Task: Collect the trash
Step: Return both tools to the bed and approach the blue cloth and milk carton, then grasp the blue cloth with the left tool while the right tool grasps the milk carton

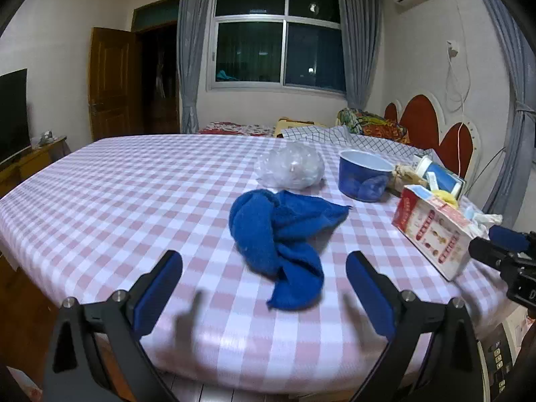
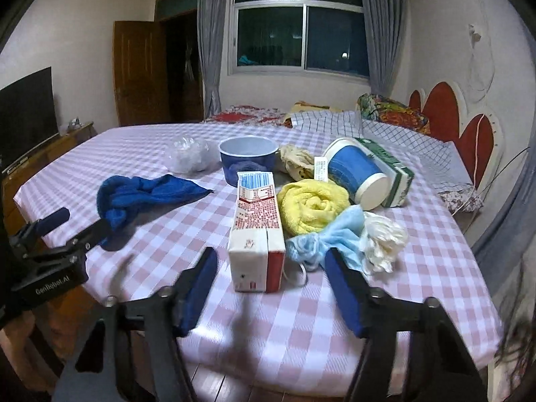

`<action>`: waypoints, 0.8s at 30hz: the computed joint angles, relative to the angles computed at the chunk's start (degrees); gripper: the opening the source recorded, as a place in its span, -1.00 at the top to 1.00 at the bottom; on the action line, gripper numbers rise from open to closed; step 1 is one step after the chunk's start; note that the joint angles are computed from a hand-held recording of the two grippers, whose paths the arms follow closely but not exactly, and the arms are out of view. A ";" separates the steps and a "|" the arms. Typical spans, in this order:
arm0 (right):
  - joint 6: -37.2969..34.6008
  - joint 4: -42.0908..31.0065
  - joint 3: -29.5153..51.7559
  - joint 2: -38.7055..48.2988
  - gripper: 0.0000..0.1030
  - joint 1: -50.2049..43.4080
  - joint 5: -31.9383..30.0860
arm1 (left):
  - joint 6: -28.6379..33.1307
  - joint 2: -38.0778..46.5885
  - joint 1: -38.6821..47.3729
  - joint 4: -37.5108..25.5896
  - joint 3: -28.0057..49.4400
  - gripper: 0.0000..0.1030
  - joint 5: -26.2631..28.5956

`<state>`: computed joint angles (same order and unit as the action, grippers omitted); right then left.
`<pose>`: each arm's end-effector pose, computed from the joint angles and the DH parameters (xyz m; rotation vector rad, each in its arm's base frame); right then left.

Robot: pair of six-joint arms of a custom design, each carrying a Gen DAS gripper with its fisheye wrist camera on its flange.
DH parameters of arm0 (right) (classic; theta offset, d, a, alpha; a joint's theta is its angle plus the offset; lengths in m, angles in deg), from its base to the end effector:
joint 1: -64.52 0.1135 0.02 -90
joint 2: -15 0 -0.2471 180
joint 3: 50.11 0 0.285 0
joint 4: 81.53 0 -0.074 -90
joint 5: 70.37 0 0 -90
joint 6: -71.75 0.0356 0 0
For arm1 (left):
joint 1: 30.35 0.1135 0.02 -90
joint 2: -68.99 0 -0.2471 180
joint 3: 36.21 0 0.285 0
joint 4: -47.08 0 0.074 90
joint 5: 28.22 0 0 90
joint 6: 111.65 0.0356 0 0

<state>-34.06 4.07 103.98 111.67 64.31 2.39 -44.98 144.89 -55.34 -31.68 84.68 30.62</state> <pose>0.2885 0.0095 0.5341 -0.4596 2.1394 0.1759 0.2327 -0.0882 0.4966 -0.2750 2.0490 0.0731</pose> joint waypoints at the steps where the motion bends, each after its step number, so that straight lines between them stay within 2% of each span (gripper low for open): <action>1: 0.00 -0.23 1.01 0.98 -0.15 0.48 0.45 | 0.43 0.45 1.04 0.51 0.17 -0.88 1.38; 8: 0.29 -2.30 7.24 6.49 -0.08 4.01 3.46 | 0.97 3.30 4.17 1.59 1.51 -0.72 6.40; 9: 0.31 -2.28 7.51 6.81 0.19 4.39 3.97 | 1.05 3.66 4.43 1.50 1.87 -0.61 6.96; 10: 0.38 -2.22 7.53 6.93 0.25 4.67 4.47 | 1.20 3.90 4.67 1.41 2.00 -0.50 7.46; 11: 0.51 -1.69 6.78 6.44 0.25 4.70 4.38 | 1.53 4.39 5.11 1.34 2.41 -0.41 7.93; 12: 0.45 -1.34 6.12 5.92 0.25 4.60 4.11 | 1.71 4.36 5.15 1.61 2.26 -0.13 8.13; 13: 0.40 -0.20 4.43 4.69 0.25 4.53 4.05 | 1.93 4.04 5.17 2.01 1.85 0.24 8.54; 16: 0.47 0.62 3.88 3.59 0.25 3.75 2.93 | 2.17 3.00 5.27 3.14 0.92 0.63 9.06; 20: -0.15 0.62 4.69 2.57 0.25 1.79 0.25 | 2.25 1.09 3.89 4.32 0.35 0.73 8.34; 24: -0.35 -0.24 6.77 2.12 0.25 -0.63 -2.54 | 2.36 -0.06 -0.14 4.63 1.68 0.76 4.42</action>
